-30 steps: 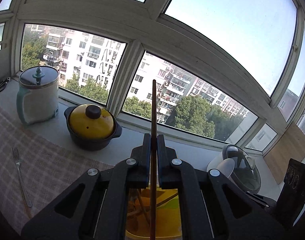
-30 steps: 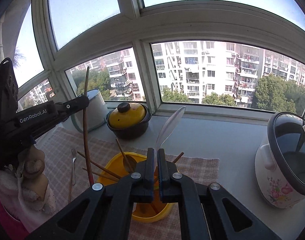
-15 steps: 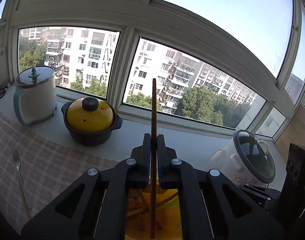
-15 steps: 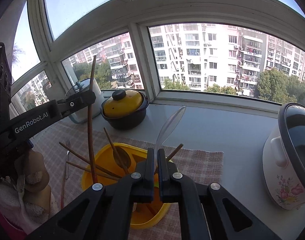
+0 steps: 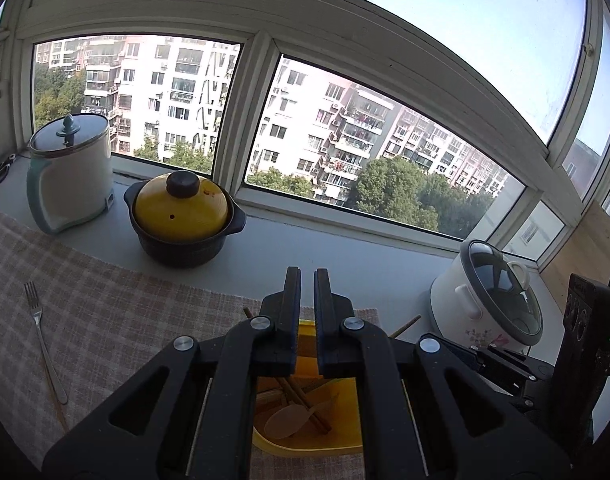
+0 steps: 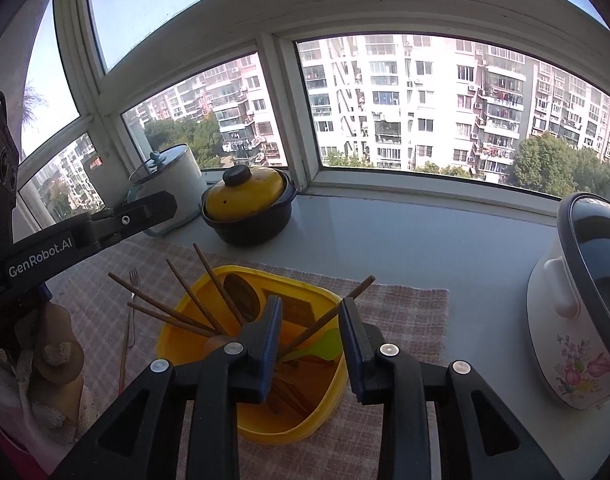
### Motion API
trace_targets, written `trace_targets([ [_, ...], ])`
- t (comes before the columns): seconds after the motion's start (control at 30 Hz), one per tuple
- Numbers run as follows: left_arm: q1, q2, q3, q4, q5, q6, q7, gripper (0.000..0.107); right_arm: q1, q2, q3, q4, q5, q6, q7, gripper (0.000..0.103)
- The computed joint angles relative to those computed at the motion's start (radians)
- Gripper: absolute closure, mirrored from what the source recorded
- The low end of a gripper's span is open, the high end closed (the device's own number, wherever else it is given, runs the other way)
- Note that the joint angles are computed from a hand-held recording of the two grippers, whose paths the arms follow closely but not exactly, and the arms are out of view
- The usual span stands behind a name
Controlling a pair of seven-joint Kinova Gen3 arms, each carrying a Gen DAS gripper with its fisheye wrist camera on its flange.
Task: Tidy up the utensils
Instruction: 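Open both tools to release the chopstick and clear spoon into the container, then move the left tool to the last chopstick and close on it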
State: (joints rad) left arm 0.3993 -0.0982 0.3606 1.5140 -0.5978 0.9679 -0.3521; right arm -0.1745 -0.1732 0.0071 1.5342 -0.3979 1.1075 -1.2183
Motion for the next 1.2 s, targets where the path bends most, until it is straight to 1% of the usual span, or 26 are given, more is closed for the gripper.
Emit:
trace_targets([
  [0.13,-0.002,-0.017,0.003,0.01,0.007,0.005,0.003,0.104,0.001,-0.012,-0.004,0.004,0.012,0.002,-0.017,0.07],
  [0.17,-0.004,-0.022,0.007,0.012,0.007,0.008,0.003,0.103,0.001,-0.016,-0.004,0.006,0.013,0.002,-0.02,0.069],
  [0.23,-0.009,-0.03,0.015,0.016,0.006,0.013,0.003,0.102,0.0,-0.026,-0.003,0.012,0.018,0.0,-0.026,0.063],
  [0.27,-0.011,-0.035,0.02,0.019,0.006,0.016,0.005,0.101,0.0,-0.032,-0.005,0.016,0.022,-0.004,-0.031,0.058],
  [0.3,-0.015,-0.042,0.023,0.024,0.007,0.016,0.006,0.095,-0.001,-0.038,-0.006,0.02,0.026,-0.008,-0.036,0.054],
  [0.33,-0.018,-0.05,0.026,0.029,0.011,0.016,0.006,0.089,-0.003,-0.043,-0.007,0.023,0.029,-0.01,-0.041,0.053],
  [0.43,-0.033,-0.074,0.035,0.041,0.03,0.019,-0.01,0.088,-0.008,-0.062,-0.003,0.035,0.03,-0.011,-0.053,0.046],
  [0.5,-0.046,-0.096,0.04,0.053,0.046,0.019,-0.023,0.088,-0.011,-0.078,-0.006,0.045,0.033,-0.019,-0.066,0.038],
  [0.53,-0.054,-0.109,0.041,0.06,0.059,0.018,-0.031,0.088,-0.014,-0.087,-0.007,0.051,0.036,-0.024,-0.073,0.036],
  [0.57,-0.064,-0.124,0.041,0.067,0.074,0.016,-0.041,0.087,-0.016,-0.094,-0.011,0.054,0.039,-0.028,-0.082,0.032],
  [0.6,-0.073,-0.142,0.038,0.078,0.089,0.014,-0.052,0.083,-0.019,-0.102,-0.015,0.058,0.044,-0.031,-0.092,0.027],
  [0.63,-0.083,-0.16,0.035,0.088,0.104,0.011,-0.063,0.077,-0.02,-0.111,-0.02,0.062,0.051,-0.035,-0.105,0.024],
  [0.67,-0.091,-0.179,0.031,0.1,0.118,0.01,-0.075,0.075,-0.022,-0.121,-0.023,0.069,0.056,-0.042,-0.117,0.017],
  [0.7,-0.099,-0.198,0.025,0.111,0.134,0.009,-0.089,0.073,-0.025,-0.132,-0.029,0.076,0.061,-0.051,-0.13,0.014],
  [0.83,-0.114,-0.283,-0.029,0.158,0.209,0.031,-0.179,0.072,-0.04,-0.169,-0.066,0.091,0.103,-0.065,-0.185,0.013],
  [0.9,-0.115,-0.327,-0.071,0.183,0.252,0.047,-0.228,0.072,-0.049,-0.187,-0.086,0.101,0.12,-0.075,-0.215,0.011],
  [0.97,-0.118,-0.372,-0.114,0.208,0.29,0.066,-0.275,0.072,-0.055,-0.202,-0.116,0.105,0.142,-0.079,-0.259,0.01],
  [1.2,-0.154,-0.493,-0.241,0.288,0.375,0.188,-0.431,0.072,-0.094,-0.232,-0.217,0.118,0.207,-0.087,-0.388,0.01],
])
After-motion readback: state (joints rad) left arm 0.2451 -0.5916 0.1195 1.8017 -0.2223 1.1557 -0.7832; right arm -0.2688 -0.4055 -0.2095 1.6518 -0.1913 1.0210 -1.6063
